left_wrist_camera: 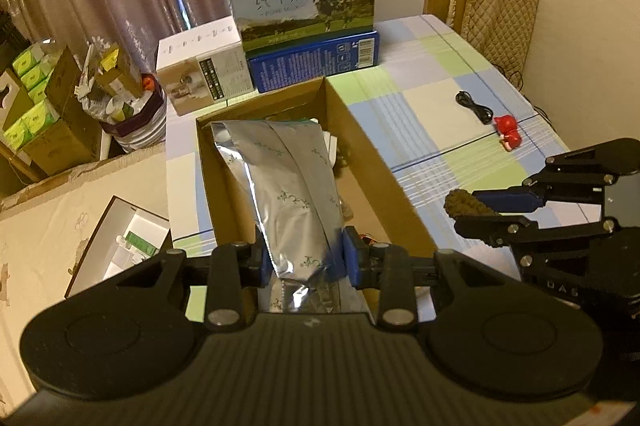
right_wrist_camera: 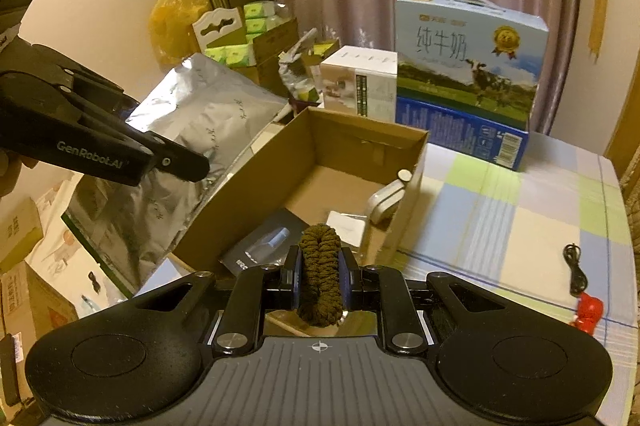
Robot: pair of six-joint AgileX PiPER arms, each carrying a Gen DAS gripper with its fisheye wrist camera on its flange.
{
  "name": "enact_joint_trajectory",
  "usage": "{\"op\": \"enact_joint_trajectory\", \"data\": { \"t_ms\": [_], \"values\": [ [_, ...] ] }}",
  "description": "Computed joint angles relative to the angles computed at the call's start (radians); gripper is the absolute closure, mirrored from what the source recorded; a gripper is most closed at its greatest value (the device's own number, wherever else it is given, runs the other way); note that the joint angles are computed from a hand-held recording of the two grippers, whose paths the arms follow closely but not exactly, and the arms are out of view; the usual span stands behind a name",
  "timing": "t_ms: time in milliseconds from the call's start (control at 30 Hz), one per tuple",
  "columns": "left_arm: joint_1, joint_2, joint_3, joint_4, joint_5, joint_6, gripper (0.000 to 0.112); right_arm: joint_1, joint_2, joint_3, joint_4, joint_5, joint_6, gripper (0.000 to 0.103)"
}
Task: Organize objects
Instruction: 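Carry the foil bag and hair-tie ring with both tools over the cardboard box, then open the left tool to drop the foil bag while the right tool releases the ring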
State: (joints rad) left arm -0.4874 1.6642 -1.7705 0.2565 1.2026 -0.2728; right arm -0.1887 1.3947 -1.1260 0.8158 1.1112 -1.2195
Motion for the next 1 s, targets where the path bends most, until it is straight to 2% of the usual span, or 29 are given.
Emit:
{"op": "enact_joint_trajectory", "data": {
  "t_ms": [367, 1000],
  "values": [
    [0.083, 0.042, 0.038, -0.061, -0.062, 0.052, 0.083, 0.111, 0.081, -0.01, -0.045, -0.1, 0.056, 0.088],
    [0.157, 0.162, -0.035, -0.117, -0.089, 0.128, 0.083, 0.181, 0.192, -0.081, -0.069, -0.167, 0.098, 0.088]
  ]
}}
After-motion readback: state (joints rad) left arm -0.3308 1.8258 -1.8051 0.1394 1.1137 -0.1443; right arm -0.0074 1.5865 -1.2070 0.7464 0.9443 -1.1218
